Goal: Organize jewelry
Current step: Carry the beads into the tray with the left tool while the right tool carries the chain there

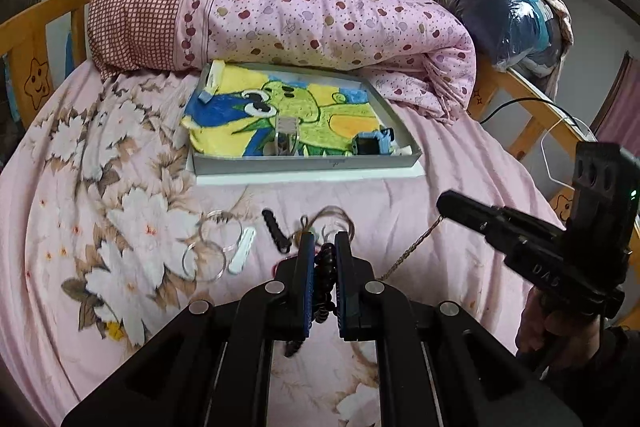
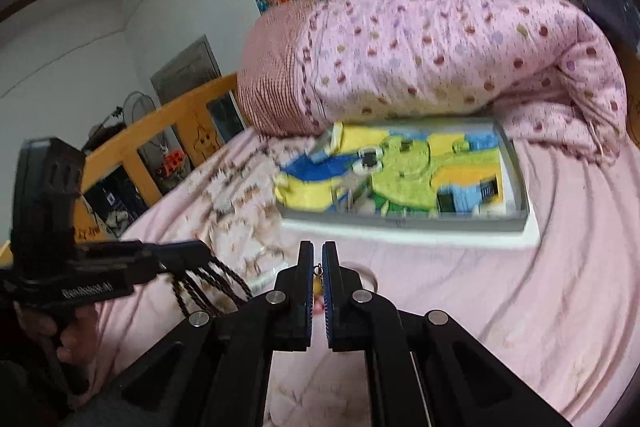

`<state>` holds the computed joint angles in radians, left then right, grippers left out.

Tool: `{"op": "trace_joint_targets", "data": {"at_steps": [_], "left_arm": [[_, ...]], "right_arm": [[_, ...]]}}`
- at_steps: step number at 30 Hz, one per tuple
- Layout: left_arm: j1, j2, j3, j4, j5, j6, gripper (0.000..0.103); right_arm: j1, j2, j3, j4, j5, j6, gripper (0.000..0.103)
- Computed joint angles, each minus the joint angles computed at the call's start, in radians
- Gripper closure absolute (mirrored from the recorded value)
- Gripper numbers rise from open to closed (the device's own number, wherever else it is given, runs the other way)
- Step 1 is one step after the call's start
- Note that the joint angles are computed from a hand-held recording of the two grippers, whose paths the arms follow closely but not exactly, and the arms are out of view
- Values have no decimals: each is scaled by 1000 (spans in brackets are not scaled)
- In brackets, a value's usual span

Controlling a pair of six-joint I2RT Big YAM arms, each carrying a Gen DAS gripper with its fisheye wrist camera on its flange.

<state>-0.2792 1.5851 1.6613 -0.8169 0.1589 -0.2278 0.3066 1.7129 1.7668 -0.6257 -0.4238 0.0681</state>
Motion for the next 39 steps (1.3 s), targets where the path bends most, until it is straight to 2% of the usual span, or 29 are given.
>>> {"op": "trace_joint_targets", "data": {"at_steps": [4,11,14,20,23,29,39], "left_arm": [[9,44,79,2,11,-3,96],[38,162,276,1,11,13,96],[55,218,358,-1,21,18,96],[88,383,576,-68,24,18,96],[97,444,643,-98,23,8,96],[111,530,692,-133,28,-24,96],[118,584,701,-190,45,-31,96]], "right_arm": [[-10,35,88,0,5,-17,98],[-22,171,361,-60,14,-60,98],[-22,262,524,-105,21,-74,98],[-23,466,822,-228,26,-44,98],[-24,550,919,-288,23,-20,98],[-17,645,987,-387,41,-36,98],[-15,673,941,-470,120,-80,97]]}}
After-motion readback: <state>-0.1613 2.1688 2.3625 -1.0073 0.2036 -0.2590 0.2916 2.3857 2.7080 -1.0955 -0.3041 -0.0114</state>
